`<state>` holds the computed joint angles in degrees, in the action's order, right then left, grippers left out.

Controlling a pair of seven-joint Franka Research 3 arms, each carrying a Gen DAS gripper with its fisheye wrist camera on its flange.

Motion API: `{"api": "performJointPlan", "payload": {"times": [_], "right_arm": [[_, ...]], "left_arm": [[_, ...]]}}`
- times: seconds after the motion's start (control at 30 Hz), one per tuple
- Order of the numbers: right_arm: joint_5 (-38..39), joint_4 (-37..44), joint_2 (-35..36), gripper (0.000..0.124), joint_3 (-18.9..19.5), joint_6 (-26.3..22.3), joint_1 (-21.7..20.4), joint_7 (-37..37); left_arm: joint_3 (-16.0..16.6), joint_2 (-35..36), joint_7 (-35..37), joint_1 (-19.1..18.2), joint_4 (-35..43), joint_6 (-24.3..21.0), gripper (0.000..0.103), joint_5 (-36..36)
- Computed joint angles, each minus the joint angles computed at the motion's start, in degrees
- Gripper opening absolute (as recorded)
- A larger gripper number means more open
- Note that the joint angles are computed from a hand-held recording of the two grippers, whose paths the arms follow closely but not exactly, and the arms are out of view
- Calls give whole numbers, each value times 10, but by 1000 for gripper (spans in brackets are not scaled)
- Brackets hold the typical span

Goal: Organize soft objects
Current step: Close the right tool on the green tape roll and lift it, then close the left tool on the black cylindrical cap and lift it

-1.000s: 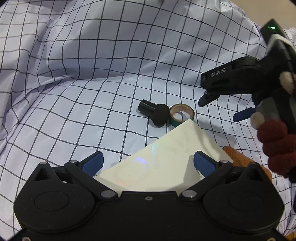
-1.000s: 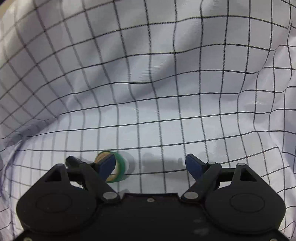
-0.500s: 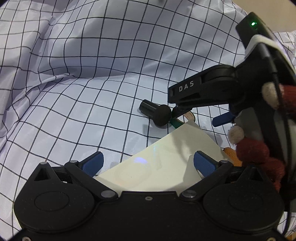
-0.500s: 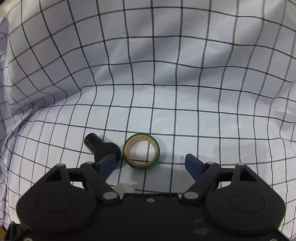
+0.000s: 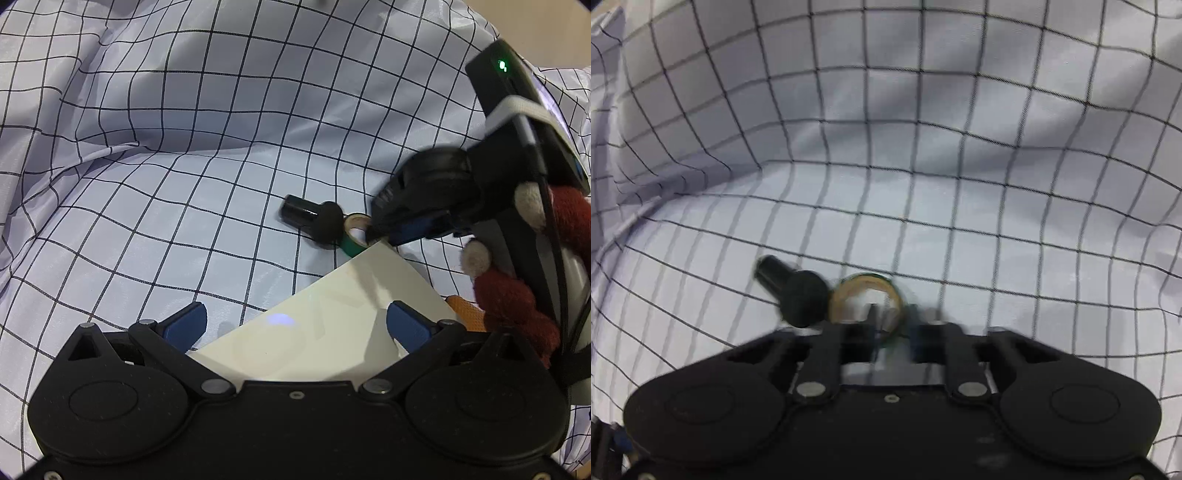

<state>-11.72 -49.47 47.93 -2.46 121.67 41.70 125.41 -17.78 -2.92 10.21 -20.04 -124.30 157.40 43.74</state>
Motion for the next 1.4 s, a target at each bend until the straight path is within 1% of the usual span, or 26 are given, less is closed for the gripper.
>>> {"api": "performJointPlan", "payload": {"times": [0.07, 0.2, 0.23, 0.27, 0.3, 0.37, 0.43, 0.5, 0.57, 0.6, 0.67, 0.7, 0.77, 0.8, 0.83, 0.87, 0.93, 1.07, 1.2, 1.27, 1.33, 1.4], "right_arm": [[-2, -72, -42, 14, -1, 36, -3, 14], [-18, -137, -83, 18, -5, 66, -6, 48], [-18, -151, -92, 31, -1, 78, -9, 48], [-16, -161, -100, 45, 4, 88, -13, 47], [-15, -172, -108, 49, 6, 97, -16, 48], [-20, -172, -112, 53, 7, 100, -14, 52], [-16, -132, -92, 58, 14, 76, -18, 36], [-13, -76, -58, 60, 15, 42, -15, 18], [-8, -39, -35, 66, 16, 17, -12, 0], [-3, -23, -25, 67, 17, 6, -13, -10], [0, -20, -22, 67, 13, -4, -9, -16], [0, -6, -11, 67, 11, -13, -7, -19], [3, 37, 19, 63, 6, -33, -7, -27], [8, 40, 22, 61, 7, -34, -8, -27], [14, 22, 14, 51, 10, -18, -12, -28], [18, -7, -2, 47, 12, 7, -15, -30], [25, -43, -26, 47, 13, 24, -19, -29], [5, -159, -98, 47, 1, 84, -17, 8], [-23, -306, -193, 48, -4, 177, -23, 71], [-50, -365, -236, 48, -7, 209, -23, 107], [-82, -424, -278, 48, -8, 240, -25, 148], [-102, -476, -316, 48, -1, 263, -33, 177]], "left_arm": [[0, 0, 3, 0, 0, 0, 101, -3], [1, 1, 6, 0, 1, 0, 101, -7], [1, 1, 7, 0, 1, 0, 101, -9], [1, 1, 8, -1, 1, 0, 101, -10], [1, 0, 8, 0, 0, 0, 101, -10], [1, 0, 7, 0, 0, 0, 101, -9], [0, 0, 6, 0, 0, 0, 101, -9], [0, 0, 5, 0, 0, 0, 101, -7], [0, 0, 5, 0, 0, 0, 101, -7], [0, 0, 5, 0, 0, 0, 101, -7], [0, -1, 5, 0, 0, 0, 101, -7], [0, -1, 5, 0, -1, 1, 101, -7], [1, -1, 7, 0, -2, 5, 101, -10], [2, -1, 10, 1, -3, 6, 101, -13], [2, -2, 12, 1, -3, 7, 101, -14], [2, -1, 14, 1, -3, 6, 101, -17], [2, 0, 22, 1, -1, 6, 101, -22], [2, 3, 50, -2, 11, -8, 99, -36], [2, 6, 67, 0, 41, -27, 99, -14], [4, 14, 77, 0, 64, -41, 99, -11], [8, 30, 106, 0, 93, -53, 99, -20], [10, 52, 140, -4, 125, -77, 99, -29]]}}
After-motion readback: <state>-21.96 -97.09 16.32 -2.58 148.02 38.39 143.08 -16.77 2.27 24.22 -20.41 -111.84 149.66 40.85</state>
